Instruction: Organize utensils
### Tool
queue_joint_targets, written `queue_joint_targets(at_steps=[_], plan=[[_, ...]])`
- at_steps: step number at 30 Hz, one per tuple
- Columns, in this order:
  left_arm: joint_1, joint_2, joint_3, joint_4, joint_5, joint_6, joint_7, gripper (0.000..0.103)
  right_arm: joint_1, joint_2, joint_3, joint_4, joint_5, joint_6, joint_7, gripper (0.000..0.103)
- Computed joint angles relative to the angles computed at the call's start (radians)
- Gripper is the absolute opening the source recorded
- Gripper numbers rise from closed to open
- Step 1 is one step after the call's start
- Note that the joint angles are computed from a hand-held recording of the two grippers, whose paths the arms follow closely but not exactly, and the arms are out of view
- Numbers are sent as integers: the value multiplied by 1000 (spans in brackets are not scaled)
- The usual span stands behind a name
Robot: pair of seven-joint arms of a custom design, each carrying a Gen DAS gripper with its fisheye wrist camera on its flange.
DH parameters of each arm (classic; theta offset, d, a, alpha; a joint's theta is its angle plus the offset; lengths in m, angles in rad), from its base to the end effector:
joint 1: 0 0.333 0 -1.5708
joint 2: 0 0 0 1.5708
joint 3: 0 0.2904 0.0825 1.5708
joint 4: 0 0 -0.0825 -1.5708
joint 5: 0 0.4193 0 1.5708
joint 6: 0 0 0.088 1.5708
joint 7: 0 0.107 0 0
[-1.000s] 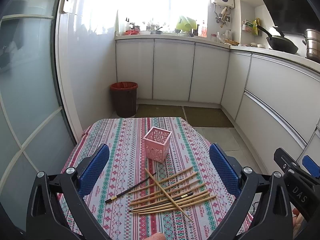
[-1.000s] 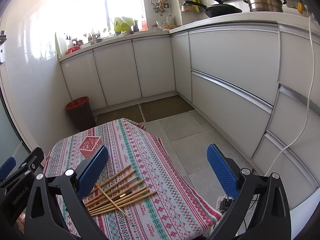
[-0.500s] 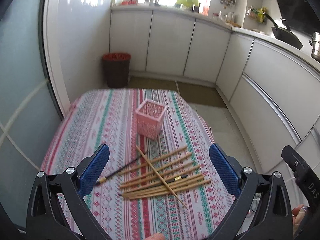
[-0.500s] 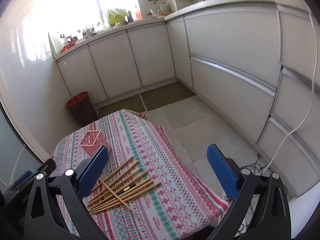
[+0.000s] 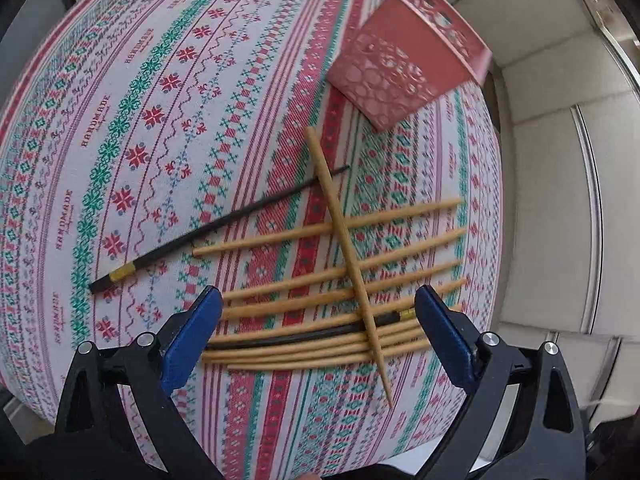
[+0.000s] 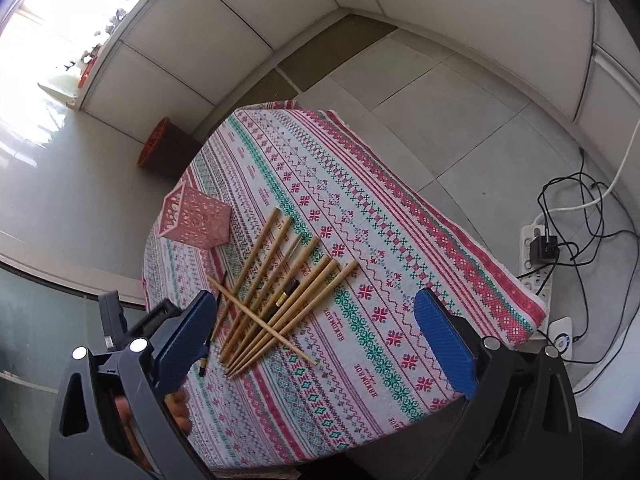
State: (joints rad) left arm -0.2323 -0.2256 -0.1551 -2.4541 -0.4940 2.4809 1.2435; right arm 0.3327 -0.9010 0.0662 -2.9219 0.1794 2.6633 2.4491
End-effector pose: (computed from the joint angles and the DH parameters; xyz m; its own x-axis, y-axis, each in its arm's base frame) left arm 0.4728 -0.1898 0.3602 0.2549 -0.8869 0.3852 -0.9512 -0.3017 -0.0651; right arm 0.3457 0.1358 0.4362 -0.4208 -0.7390 -0.5261 -0.7252 0.6225 -0.2944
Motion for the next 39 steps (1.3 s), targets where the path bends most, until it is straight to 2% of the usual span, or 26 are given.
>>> queue_joint_targets(at_steps=[3, 5, 7, 9, 12, 17, 18, 19, 20, 23, 25, 32, 36, 38, 39], plan=[[13, 62, -4, 55, 25, 26, -20, 89, -52, 72, 80, 57, -88, -41, 18, 96], [14, 105, 3, 93, -26, 13, 1, 83, -42, 102, 69, 70, -106, -43, 2, 96], [20, 148, 3, 127, -77, 0, 30, 68, -22, 123, 37, 74, -93, -41, -18, 96], [27, 171, -6, 148, -98, 8, 56, 62, 5, 135, -5, 67, -51, -26, -39, 96], [42, 204, -24, 174, 13, 46, -35, 62, 26, 142, -41, 57, 6, -6, -66, 96], [62, 258, -28, 236, 118, 37, -78, 57, 14, 143, -24, 59, 19, -7, -76, 96], [63, 266, -30, 252, 162, 25, -95, 47, 17, 147, -27, 61, 25, -7, -82, 96], [69, 265, -29, 262, 173, 9, -75, 23, 25, 157, -36, 65, 35, -7, -92, 96], [70, 282, -31, 286, 193, -16, -68, 12, 33, 162, -45, 66, 46, -6, -104, 96], [65, 304, -38, 311, 251, -26, -104, 7, 52, 185, -63, 76, 83, -4, -134, 96], [69, 304, -41, 314, 239, -24, -94, 6, 51, 195, -58, 81, 94, -4, -142, 96], [85, 176, -28, 224, 49, -34, 81, 6, 65, 244, -57, 111, 132, 9, -169, 96], [78, 44, 16, 125, -74, -41, 207, 6, 74, 292, -49, 137, 156, 28, -168, 96], [69, -23, 39, 89, -112, -49, 262, 6, 104, 335, -82, 161, 209, 53, -192, 96], [66, -52, 48, 75, -120, -49, 284, 6, 140, 365, -121, 180, 266, 71, -228, 96]])
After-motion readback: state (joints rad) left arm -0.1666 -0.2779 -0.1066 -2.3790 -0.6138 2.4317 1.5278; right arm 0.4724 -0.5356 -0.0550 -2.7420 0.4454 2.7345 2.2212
